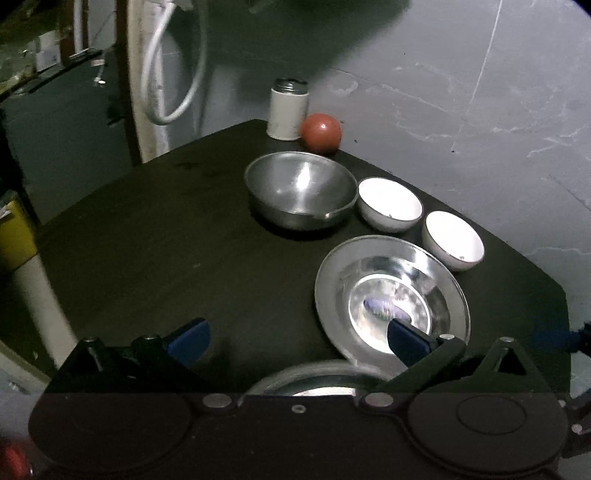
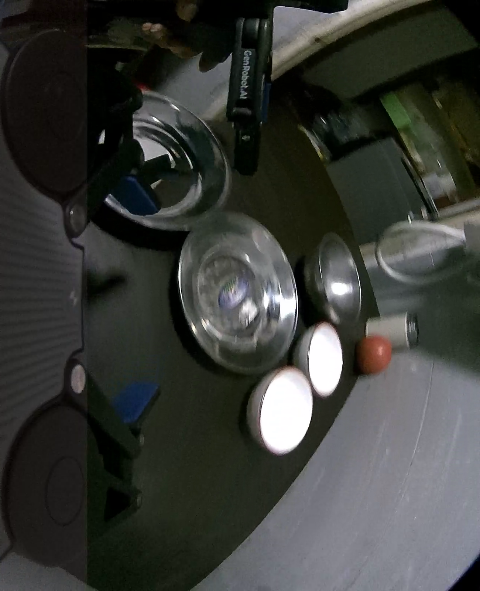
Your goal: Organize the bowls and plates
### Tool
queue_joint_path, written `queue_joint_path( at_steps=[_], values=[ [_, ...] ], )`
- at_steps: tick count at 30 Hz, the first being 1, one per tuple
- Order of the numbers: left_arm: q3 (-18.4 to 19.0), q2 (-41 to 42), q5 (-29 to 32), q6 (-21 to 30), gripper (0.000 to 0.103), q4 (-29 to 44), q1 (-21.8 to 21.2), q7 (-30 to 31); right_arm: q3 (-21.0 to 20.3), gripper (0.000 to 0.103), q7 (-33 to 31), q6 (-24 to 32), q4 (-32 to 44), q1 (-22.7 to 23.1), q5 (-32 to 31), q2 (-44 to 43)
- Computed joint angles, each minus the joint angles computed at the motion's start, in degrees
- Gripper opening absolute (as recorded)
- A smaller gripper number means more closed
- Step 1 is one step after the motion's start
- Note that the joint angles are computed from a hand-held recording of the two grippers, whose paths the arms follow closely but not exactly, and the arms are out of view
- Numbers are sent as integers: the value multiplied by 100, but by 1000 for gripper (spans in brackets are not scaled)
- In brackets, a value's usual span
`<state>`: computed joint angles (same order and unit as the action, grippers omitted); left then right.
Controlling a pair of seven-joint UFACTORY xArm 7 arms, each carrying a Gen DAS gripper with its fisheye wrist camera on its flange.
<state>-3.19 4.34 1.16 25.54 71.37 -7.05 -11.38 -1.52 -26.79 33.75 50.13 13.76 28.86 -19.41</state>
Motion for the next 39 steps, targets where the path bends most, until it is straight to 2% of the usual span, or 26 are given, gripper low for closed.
queue_joint_path(
  at_steps=[5, 12, 19, 21, 26, 31, 32, 39],
  values=[
    [-30, 714, -129, 223, 102, 793, 19, 347, 82, 100, 433, -322, 47, -150, -132, 221],
    [-47, 1473, -325, 794, 102, 1749, 31, 651, 115, 100, 708, -618, 360, -180, -20, 760],
    [-38, 1666, -376, 946, 102, 1956, 16, 706, 224, 100, 686, -668, 653, -226, 120, 1141],
    [-85, 1664, -505, 929, 102, 1944, 58, 771, 247, 92, 671, -586, 736, -251, 160, 1228],
    [-84, 1692, -577, 882, 102, 1952, 44, 786, 311, 86, 628, -480, 845, -308, 245, 1336],
    [-158, 1687, -777, 858, 92, 1958, 108, 938, 355, 81, 610, -392, 898, -361, 255, 1392],
    [-169, 1687, -816, 850, 91, 1960, 116, 964, 359, 76, 592, -385, 898, -364, 276, 1389],
    [-251, 1746, -1099, 900, 61, 2048, 178, 1185, 370, 55, 554, -288, 942, -393, 360, 1424]
  ],
)
